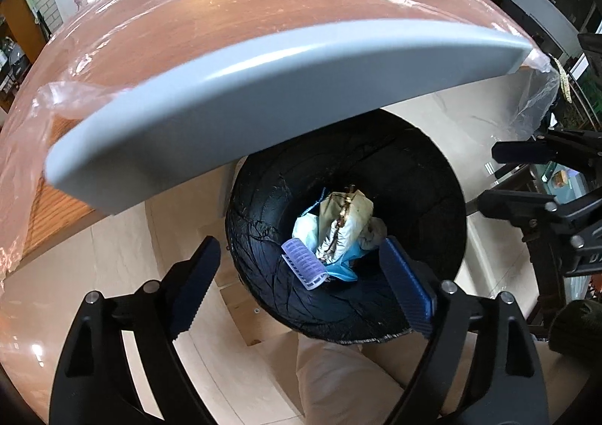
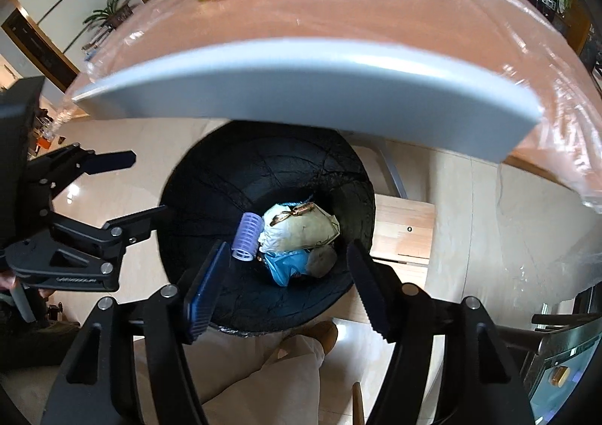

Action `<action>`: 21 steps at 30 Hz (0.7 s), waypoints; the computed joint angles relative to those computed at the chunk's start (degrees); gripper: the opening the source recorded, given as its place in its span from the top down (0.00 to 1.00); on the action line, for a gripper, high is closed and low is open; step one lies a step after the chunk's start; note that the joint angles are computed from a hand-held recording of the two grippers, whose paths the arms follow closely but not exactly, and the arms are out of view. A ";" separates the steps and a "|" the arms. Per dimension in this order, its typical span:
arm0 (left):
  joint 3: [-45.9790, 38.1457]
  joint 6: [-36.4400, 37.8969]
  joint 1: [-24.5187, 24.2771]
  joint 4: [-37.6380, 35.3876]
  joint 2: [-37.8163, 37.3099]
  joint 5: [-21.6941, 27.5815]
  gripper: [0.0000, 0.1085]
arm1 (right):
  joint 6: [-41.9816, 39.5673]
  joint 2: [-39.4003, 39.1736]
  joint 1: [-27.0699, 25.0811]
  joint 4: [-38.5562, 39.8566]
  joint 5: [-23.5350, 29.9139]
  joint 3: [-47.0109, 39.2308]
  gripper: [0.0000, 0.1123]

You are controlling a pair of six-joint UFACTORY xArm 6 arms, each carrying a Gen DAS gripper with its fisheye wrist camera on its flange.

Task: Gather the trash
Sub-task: 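Move both open tools back over the table toward the boxes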

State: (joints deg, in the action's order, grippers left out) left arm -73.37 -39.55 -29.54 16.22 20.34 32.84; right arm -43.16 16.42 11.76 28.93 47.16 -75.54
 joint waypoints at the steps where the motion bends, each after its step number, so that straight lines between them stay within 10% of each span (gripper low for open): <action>1: 0.11 0.09 -0.14 -0.28 -0.33 -0.19 0.19 | -1.88 -1.55 -0.30 1.70 -0.10 0.91 0.41; 11: 4.85 2.53 -0.14 3.10 -10.01 -11.99 0.07 | -8.99 -5.96 -1.09 9.61 -8.79 -0.21 0.17; 21: -8.76 -3.99 4.99 12.71 -2.06 -7.05 0.07 | 2.41 9.43 0.57 -5.21 -14.55 -20.03 0.15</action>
State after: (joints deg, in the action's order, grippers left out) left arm -82.12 -43.54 -24.55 28.93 18.27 25.79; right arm -40.75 25.85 12.33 23.72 32.61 -95.58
